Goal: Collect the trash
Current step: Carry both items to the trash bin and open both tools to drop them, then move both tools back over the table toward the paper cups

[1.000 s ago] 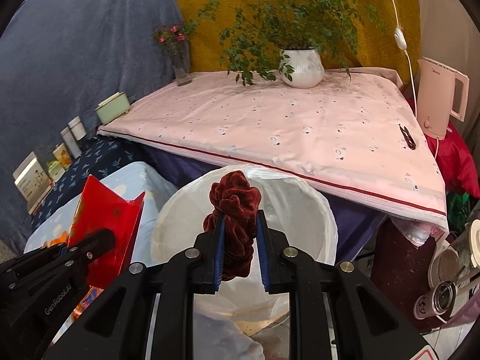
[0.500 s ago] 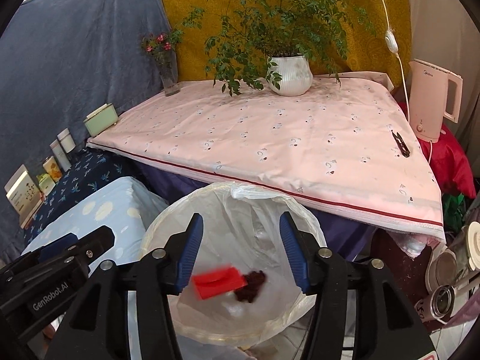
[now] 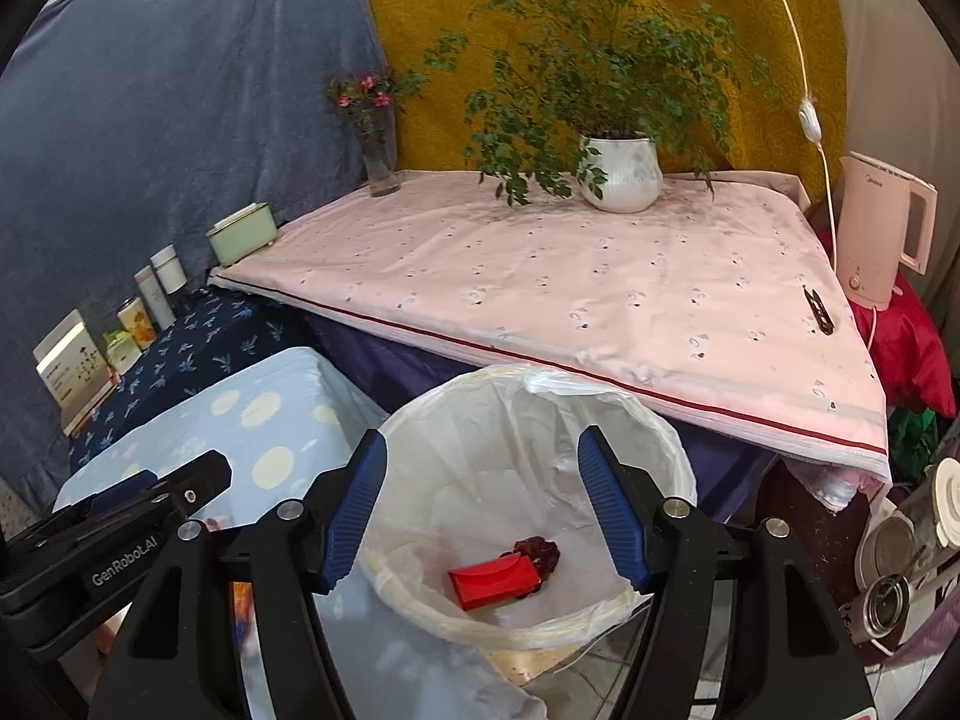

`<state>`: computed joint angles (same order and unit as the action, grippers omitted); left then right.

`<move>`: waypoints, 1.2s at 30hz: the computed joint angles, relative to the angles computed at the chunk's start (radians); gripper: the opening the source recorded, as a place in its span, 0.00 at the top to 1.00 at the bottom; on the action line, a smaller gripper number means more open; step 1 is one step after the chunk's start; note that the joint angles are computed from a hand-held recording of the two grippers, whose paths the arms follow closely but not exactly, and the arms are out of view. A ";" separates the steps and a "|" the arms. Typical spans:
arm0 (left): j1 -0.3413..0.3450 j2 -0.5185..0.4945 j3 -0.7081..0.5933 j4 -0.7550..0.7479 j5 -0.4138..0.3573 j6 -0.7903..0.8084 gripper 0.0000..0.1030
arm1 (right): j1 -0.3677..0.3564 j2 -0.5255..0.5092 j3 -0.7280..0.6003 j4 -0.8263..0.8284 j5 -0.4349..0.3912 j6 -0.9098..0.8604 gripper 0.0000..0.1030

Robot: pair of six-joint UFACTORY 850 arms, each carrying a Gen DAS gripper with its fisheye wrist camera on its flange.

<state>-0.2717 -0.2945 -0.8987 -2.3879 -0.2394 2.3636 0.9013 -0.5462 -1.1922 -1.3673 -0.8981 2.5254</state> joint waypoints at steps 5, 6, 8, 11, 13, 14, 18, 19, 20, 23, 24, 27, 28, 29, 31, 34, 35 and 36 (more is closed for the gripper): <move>0.037 0.029 0.035 -0.069 -0.007 0.057 0.29 | 0.023 -0.023 -0.047 0.012 0.000 -0.043 0.35; 0.046 0.034 0.041 -0.067 -0.008 0.054 0.28 | 0.026 -0.029 -0.058 0.014 0.001 -0.051 0.35; 0.065 0.045 0.055 -0.088 -0.012 0.071 0.25 | 0.034 -0.043 -0.081 0.020 0.003 -0.068 0.34; 0.095 0.060 0.073 -0.122 -0.017 0.100 0.23 | 0.045 -0.067 -0.122 0.025 0.006 -0.098 0.32; 0.117 0.066 0.081 -0.117 -0.016 0.091 0.22 | 0.053 -0.083 -0.151 0.029 0.007 -0.122 0.31; 0.130 0.069 0.085 -0.110 -0.016 0.079 0.22 | 0.058 -0.094 -0.168 0.031 0.008 -0.135 0.30; 0.176 0.080 0.103 -0.121 -0.013 0.076 0.15 | 0.074 -0.131 -0.227 0.040 0.011 -0.179 0.29; 0.188 0.082 0.108 -0.132 -0.014 0.084 0.15 | 0.076 -0.138 -0.238 0.041 0.013 -0.186 0.28; 0.199 0.085 0.114 -0.146 -0.017 0.097 0.15 | 0.080 -0.149 -0.254 0.045 0.015 -0.197 0.27; 0.230 0.085 0.124 -0.196 -0.009 0.155 0.15 | 0.089 -0.176 -0.293 0.059 0.023 -0.227 0.27; 0.238 0.085 0.127 -0.217 -0.007 0.177 0.14 | 0.093 -0.185 -0.307 0.062 0.027 -0.235 0.27; 0.272 0.082 0.139 -0.270 -0.006 0.234 0.12 | 0.102 -0.212 -0.346 0.075 0.036 -0.261 0.27; 0.284 0.080 0.142 -0.272 -0.007 0.235 0.11 | 0.106 -0.223 -0.361 0.080 0.039 -0.272 0.26; 0.301 0.075 0.144 -0.260 -0.005 0.224 0.11 | 0.109 -0.232 -0.375 0.084 0.040 -0.282 0.26; 0.327 0.062 0.141 -0.211 0.005 0.177 0.10 | 0.114 -0.253 -0.403 0.095 0.045 -0.302 0.26; 0.365 0.041 0.142 -0.191 0.012 0.166 0.10 | 0.119 -0.277 -0.436 0.112 0.055 -0.330 0.26; 0.378 0.031 0.143 -0.183 0.013 0.161 0.10 | 0.121 -0.289 -0.451 0.118 0.059 -0.340 0.26; 0.389 0.022 0.142 -0.174 0.016 0.155 0.10 | 0.122 -0.296 -0.459 0.121 0.063 -0.345 0.26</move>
